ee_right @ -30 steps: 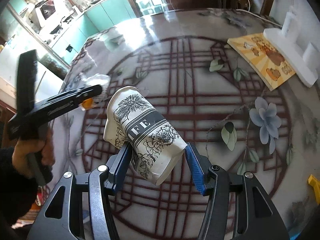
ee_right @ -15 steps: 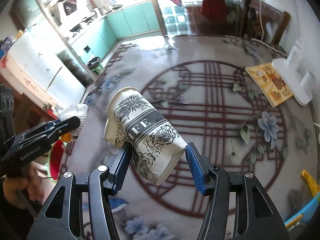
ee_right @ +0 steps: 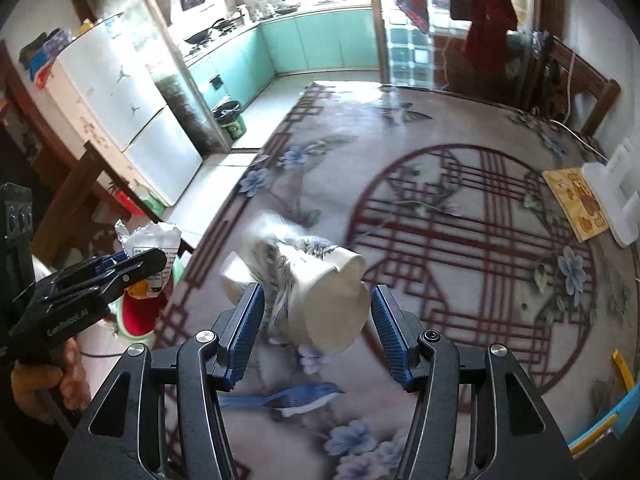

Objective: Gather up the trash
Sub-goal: 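Carry cup and packet over the red bucket and open both tools to drop them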

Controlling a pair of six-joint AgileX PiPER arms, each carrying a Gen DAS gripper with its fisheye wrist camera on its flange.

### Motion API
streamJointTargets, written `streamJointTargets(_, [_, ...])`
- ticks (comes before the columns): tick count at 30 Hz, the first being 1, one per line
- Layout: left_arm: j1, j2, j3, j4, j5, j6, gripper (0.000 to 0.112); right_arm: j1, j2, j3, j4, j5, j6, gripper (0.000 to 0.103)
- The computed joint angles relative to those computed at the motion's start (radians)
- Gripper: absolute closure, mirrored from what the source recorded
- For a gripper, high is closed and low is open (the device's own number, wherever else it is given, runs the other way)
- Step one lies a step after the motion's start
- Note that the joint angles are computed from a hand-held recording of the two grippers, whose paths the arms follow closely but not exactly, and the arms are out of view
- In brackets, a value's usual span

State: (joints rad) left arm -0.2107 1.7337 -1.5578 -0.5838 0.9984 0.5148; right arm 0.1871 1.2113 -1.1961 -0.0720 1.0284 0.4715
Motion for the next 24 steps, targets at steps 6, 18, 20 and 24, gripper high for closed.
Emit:
streamJointTargets(6, [0.118,-0.008,0.005,-0.021,0.046,0.061,0.088,0.161,0.073,-0.050,-0.085,-0.003,0.128,0.055])
streamJointTargets(18, [0.285,0.030,-0.021,-0.052,0.120,0.156,0.088,0.076,0.267,0.024,-0.001,-0.039,0.053,0.027])
streamJointTargets(20, [0.296,0.035,-0.025,-0.056,0.129,0.162,0.088,0.026,0.335,0.017,0.054,-0.013,-0.019,0.027])
streamJointTargets(24, [0.318,0.044,-0.032,-0.060,0.141,0.167,0.088,0.020,0.404,0.016,0.061,-0.007,-0.046,0.039])
